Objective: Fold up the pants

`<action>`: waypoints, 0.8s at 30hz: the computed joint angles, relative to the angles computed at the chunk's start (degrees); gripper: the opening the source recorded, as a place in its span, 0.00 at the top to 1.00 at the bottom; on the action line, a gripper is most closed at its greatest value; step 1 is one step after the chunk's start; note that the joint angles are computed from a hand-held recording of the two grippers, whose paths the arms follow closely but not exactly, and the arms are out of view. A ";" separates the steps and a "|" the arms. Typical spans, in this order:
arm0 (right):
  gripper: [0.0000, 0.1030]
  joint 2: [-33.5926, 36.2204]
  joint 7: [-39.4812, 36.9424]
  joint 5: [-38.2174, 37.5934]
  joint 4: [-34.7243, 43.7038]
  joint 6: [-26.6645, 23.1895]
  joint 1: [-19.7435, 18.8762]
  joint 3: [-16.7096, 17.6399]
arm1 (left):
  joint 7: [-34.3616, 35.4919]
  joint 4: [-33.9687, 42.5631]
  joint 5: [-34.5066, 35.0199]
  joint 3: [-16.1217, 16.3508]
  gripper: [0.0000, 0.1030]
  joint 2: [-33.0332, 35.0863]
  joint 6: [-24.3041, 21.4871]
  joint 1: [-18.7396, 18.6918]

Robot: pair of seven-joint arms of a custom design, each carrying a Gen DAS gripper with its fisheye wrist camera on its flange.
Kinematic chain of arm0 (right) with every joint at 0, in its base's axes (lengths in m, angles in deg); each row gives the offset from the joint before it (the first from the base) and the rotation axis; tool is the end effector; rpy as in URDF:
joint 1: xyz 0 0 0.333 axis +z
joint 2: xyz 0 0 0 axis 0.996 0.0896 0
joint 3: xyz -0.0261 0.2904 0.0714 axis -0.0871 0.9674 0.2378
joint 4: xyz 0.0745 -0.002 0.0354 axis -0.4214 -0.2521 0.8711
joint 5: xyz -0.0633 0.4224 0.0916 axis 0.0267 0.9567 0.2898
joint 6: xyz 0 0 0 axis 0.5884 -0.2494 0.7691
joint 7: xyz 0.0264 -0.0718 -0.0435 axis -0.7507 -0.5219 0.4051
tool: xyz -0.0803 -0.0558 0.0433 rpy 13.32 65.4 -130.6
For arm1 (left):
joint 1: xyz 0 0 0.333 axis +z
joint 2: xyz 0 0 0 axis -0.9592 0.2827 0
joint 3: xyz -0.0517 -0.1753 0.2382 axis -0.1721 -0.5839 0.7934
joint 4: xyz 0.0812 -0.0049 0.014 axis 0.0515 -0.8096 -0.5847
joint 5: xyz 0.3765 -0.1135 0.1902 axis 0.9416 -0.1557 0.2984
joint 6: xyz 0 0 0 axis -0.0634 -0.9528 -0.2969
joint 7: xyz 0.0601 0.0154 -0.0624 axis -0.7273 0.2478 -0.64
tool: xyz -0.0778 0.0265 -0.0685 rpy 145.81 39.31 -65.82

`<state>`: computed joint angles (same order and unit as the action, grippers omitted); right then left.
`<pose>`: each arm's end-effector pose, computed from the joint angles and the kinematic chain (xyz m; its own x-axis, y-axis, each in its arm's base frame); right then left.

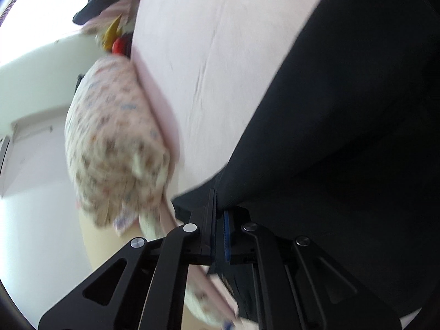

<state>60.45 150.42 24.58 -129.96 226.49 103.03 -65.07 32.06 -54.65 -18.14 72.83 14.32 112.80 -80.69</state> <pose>0.5114 0.1064 0.4263 -0.5630 -0.0890 -0.8217 -0.5022 0.8264 0.2546 0.5059 -0.0785 0.4991 0.1274 -0.8142 0.5665 -0.9034 -0.3310 -0.2726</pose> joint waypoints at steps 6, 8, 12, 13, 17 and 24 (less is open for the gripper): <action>0.96 -11.58 0.65 7.51 -11.75 1.48 3.52 1.44 | 4.82 12.90 -9.98 0.94 0.03 11.69 -3.43 -0.91; 0.96 -13.62 0.48 9.97 -13.91 2.79 4.42 2.09 | 3.98 18.70 -10.94 -0.16 0.03 16.93 -5.44 0.32; 0.96 -13.76 -1.08 11.41 -14.28 2.92 4.68 2.46 | -0.20 27.88 -15.95 -2.44 0.11 25.60 -8.50 3.23; 0.96 -13.77 -1.37 11.16 -14.29 2.58 4.50 2.38 | -1.62 29.72 -17.06 -3.09 0.19 27.40 -8.94 3.98; 0.96 -13.78 -1.79 8.87 -14.06 1.27 4.05 1.80 | -7.51 36.69 -16.04 -5.97 0.31 33.60 -9.63 5.96; 0.96 -13.97 -3.16 9.81 -14.20 0.33 4.23 1.08 | -20.19 49.22 5.16 -8.21 0.31 42.56 -13.38 5.08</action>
